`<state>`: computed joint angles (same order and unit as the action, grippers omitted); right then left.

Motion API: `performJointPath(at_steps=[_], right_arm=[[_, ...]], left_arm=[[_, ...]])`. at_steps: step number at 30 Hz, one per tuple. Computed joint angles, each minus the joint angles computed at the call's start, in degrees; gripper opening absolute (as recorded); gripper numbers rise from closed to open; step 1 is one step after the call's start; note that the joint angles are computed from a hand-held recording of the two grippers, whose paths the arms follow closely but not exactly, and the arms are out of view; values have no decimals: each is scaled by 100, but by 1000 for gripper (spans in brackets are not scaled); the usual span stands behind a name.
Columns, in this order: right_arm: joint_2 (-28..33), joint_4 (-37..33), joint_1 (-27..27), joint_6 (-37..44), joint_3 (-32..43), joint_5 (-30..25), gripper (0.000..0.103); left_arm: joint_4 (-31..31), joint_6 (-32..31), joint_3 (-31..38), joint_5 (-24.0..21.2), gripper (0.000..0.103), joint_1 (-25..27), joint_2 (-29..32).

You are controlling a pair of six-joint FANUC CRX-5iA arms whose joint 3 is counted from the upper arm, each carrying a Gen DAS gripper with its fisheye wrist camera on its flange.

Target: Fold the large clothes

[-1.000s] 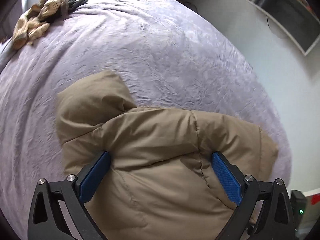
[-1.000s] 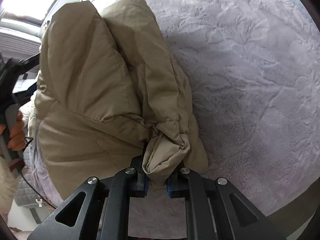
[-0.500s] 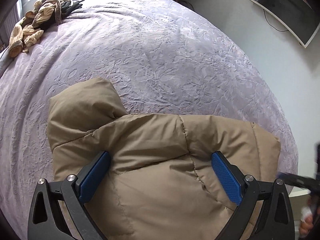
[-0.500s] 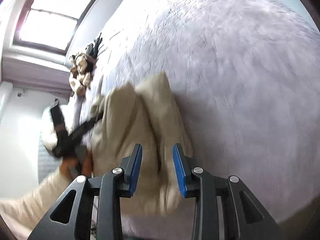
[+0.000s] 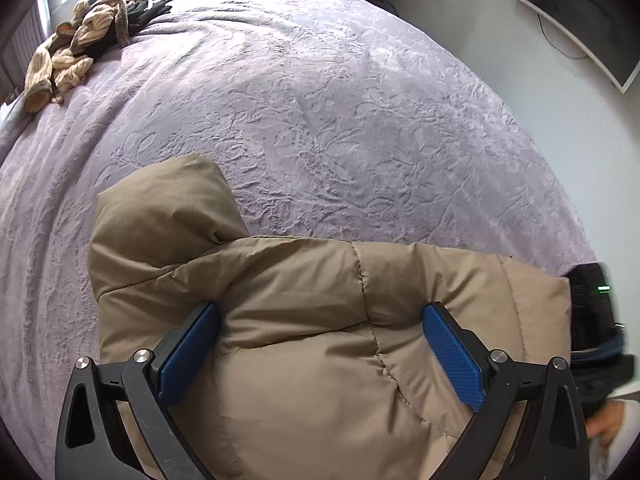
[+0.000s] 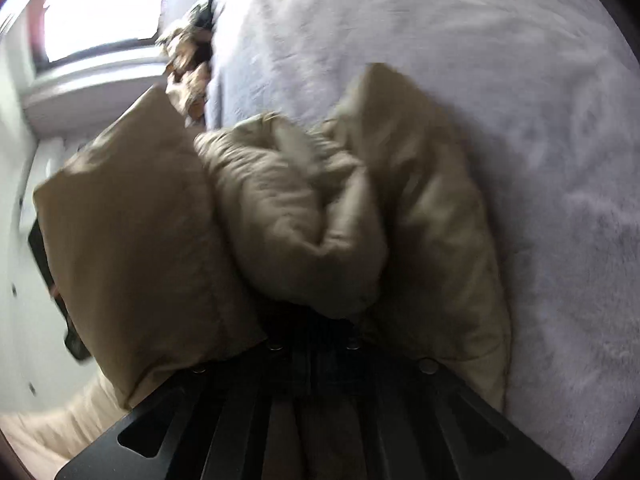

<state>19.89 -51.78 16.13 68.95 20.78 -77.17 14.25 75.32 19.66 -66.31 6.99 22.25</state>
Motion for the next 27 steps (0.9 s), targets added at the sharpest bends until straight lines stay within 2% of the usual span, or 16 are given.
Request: performJointPath(at_steps=[3, 5, 6, 7, 8, 9, 12, 14, 16, 18, 21, 24, 27], right_arm=[[-217, 907, 318, -288, 139, -86, 5], [-452, 1503, 461, -460, 170, -202, 16], [-565, 1645, 456, -503, 144, -204, 40], [-730, 1880, 483, -627, 90, -175, 68], [-838, 2090, 484, -735, 112, -188, 77], [-927, 2104, 449, -763, 124, -185, 80], [-1060, 1751, 283, -832, 207, -179, 82], [-992, 1731, 296, -826, 383, -371, 88], [-768, 2219, 665, -872, 734, -639, 103], [-425, 2922, 1124, -749, 1131, -1014, 103], [-296, 3514, 1431, -636, 1098, -1350, 103], [-310, 3611, 1436, -702, 875, -1385, 103], [-358, 3335, 1286, -866, 713, -1296, 103]], left_arm=[[-20, -25, -54, 49, 100, -21, -38], [18, -30, -80, 63, 100, -2, -48], [21, -27, -74, 59, 100, 2, -44], [19, -17, -60, 45, 100, 0, -36], [1, -9, -53, 43, 100, -9, -35], [-32, 5, -38, 37, 100, -24, -34], [-122, 49, 13, 13, 100, -58, -24], [-166, 69, 38, 1, 100, -75, -19], [-188, 84, 51, -6, 100, -81, -16], [-203, 100, 50, -1, 100, -86, -24], [-234, 124, 52, 4, 100, -89, -36], [-245, 135, 57, -6, 101, -86, -46], [-251, 138, 77, -35, 101, -83, -46]])
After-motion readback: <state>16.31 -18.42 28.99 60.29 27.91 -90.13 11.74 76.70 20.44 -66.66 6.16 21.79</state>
